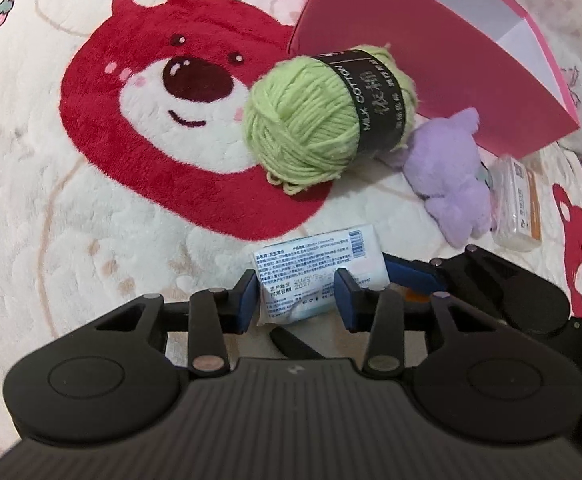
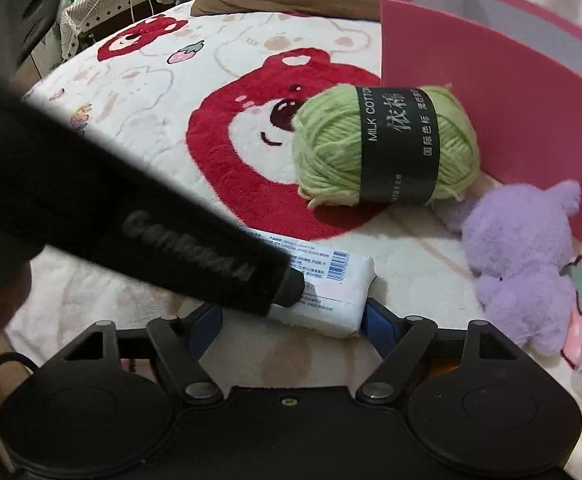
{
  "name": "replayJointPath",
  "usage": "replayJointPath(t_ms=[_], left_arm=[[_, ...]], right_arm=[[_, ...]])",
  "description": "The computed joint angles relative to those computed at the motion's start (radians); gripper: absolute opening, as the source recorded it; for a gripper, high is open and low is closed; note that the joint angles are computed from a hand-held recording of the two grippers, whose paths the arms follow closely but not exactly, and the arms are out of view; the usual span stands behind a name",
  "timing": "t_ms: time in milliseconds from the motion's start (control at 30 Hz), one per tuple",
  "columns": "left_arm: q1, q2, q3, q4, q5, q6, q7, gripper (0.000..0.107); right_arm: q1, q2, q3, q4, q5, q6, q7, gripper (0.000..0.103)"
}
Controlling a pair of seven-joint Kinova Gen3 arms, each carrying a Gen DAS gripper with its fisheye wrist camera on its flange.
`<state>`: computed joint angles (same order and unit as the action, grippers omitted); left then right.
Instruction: Organize objects
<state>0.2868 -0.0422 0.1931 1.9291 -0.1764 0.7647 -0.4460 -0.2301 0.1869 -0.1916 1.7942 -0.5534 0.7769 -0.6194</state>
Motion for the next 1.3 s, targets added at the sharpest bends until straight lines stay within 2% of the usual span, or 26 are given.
replayJointPath(t_ms=[100,167,300,433,633,733,833,1033,1300], left_arm=[[0.009,-0.004,0.01,-0.006,-0.017,0.005,-0.003,0.039],[0.016,-0.001,0.022,-0.009,-0.044,-0.002,0.037,0.039],[0.047,0.017,0.042,-0.037,-0.119,0.016,0.091,0.04],[0.046,-0.017,0.021,-0.019,-0.063,-0.022,0.041,0.039],[0.028,-0.031,0.007,-0.026,0.029,-0.072,-0.127,0.039],[0.027,-0.031,0.034,-0.044,-0.009,-0.071,-0.128,0.039],[0.033,-0.036,0.047,-0.057,-0.029,-0.056,-0.122,0.039],[0.026,-0.068,0.038,-0.062,0.027,-0.056,-0.169,0.039],[0.02,-0.076,0.044,-0.106,0.074,-0.053,-0.242,0.039]], right_arm=[[0.009,-0.004,0.003,-0.004,-0.016,0.008,0.0,0.079],[0.007,-0.017,0.006,0.002,-0.01,0.002,-0.005,0.079],[-0.012,-0.066,0.008,0.062,0.01,-0.093,-0.006,0.078],[0.003,-0.078,0.025,0.063,-0.027,-0.074,-0.02,0.078],[0.015,-0.12,0.051,0.059,-0.032,-0.048,-0.005,0.078],[0.012,-0.148,0.062,0.08,-0.028,-0.09,-0.007,0.079],[0.015,-0.161,0.077,0.073,-0.041,-0.075,-0.015,0.079],[0.013,-0.182,0.095,0.054,-0.036,-0.038,-0.018,0.079],[0.059,-0.215,0.148,0.02,-0.104,0.063,0.025,0.077]])
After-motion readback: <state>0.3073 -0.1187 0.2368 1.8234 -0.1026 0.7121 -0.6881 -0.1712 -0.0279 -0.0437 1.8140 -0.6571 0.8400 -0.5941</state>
